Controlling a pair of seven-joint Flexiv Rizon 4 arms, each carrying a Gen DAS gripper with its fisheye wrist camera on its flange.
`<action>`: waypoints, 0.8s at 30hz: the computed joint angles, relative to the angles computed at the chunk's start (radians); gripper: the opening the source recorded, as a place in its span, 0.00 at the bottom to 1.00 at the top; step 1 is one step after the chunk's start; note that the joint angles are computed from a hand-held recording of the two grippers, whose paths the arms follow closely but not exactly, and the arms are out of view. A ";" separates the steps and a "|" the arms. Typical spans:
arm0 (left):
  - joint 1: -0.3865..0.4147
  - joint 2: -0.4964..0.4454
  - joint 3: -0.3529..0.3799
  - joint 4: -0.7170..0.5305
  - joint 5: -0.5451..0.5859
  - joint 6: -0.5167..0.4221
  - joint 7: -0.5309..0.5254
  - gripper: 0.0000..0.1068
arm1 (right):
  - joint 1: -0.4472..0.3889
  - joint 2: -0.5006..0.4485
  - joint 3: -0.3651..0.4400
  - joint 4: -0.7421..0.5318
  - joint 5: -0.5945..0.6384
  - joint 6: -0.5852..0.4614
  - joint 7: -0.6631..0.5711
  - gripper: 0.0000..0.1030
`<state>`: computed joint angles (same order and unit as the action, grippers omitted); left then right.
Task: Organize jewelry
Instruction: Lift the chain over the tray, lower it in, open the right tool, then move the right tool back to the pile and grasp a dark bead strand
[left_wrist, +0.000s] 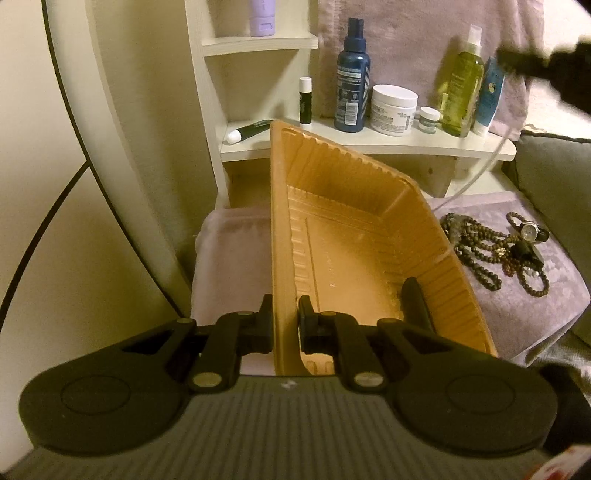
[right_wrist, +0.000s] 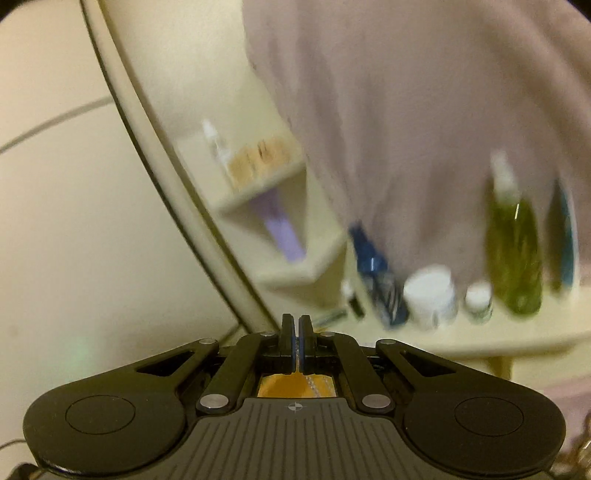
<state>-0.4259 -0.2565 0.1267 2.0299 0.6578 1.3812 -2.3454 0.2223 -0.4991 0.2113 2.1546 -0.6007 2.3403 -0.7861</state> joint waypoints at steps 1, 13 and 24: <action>0.000 0.000 0.000 0.000 0.001 0.000 -0.001 0.10 | 0.011 -0.014 -0.003 -0.002 0.001 -0.016 -0.005 0.01; -0.001 -0.001 0.000 0.000 0.001 -0.001 0.000 0.10 | -0.005 -0.122 0.035 0.045 -0.112 -0.139 -0.007 0.02; 0.001 0.001 -0.005 -0.004 0.001 -0.009 -0.003 0.10 | 0.150 -0.036 -0.035 0.186 0.318 -0.040 -0.200 0.63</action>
<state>-0.4247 -0.2559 0.1214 2.0261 0.6590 1.3724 -2.3485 0.3728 -0.5346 0.1766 2.3407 -0.2831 2.3004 -0.9862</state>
